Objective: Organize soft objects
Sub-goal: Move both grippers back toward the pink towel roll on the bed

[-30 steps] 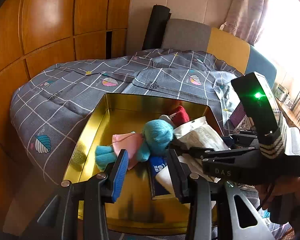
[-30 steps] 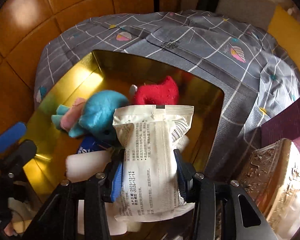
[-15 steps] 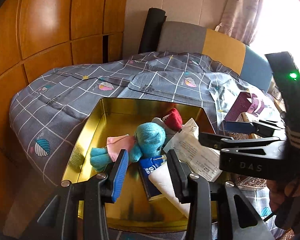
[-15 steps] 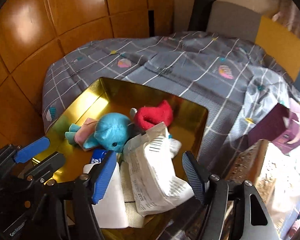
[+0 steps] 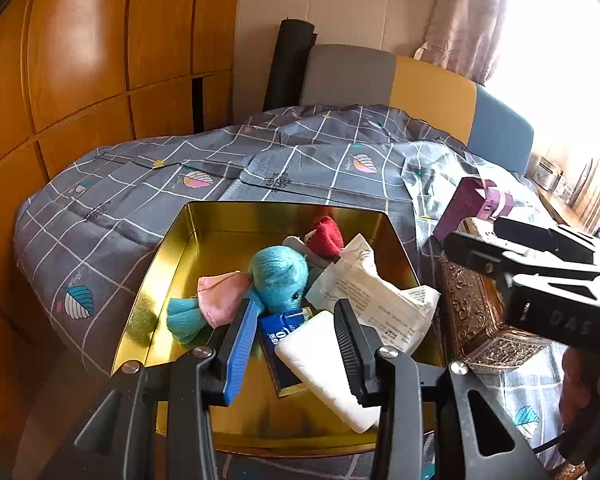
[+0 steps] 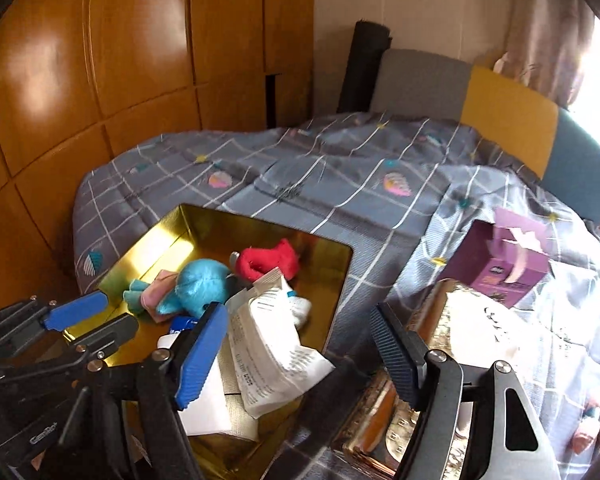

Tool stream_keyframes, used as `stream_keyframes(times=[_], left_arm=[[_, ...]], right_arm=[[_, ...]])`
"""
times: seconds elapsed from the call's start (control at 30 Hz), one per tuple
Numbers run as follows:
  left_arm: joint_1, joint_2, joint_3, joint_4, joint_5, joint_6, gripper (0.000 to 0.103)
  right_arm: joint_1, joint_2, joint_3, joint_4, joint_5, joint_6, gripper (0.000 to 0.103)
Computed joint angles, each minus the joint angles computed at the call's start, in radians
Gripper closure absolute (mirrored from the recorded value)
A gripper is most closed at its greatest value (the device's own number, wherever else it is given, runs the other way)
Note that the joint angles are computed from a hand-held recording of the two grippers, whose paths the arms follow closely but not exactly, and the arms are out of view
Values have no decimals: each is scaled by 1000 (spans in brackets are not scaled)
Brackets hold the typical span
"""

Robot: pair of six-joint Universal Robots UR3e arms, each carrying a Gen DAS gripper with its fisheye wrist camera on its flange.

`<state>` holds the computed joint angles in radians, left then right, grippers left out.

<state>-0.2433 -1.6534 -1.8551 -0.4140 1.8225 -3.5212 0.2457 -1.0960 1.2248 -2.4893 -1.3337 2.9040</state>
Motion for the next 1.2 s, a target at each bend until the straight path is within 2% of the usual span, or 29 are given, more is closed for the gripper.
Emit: stream_keyframes(times=[0.53, 0.67, 0.87, 1.2], left_arm=[[-56, -27, 53, -21, 47, 18, 63], [-65, -40, 69, -30, 53, 20, 63], [-84, -55, 94, -38, 63, 27, 63], [-120, -82, 154, -57, 95, 52, 63]], right_arm=[[-94, -141, 219, -182, 6, 42, 27], [-164, -190, 268, -205, 35, 53, 23], [-277, -257, 331, -211, 62, 60, 23], [-467, -324, 422, -217, 50, 19, 22]])
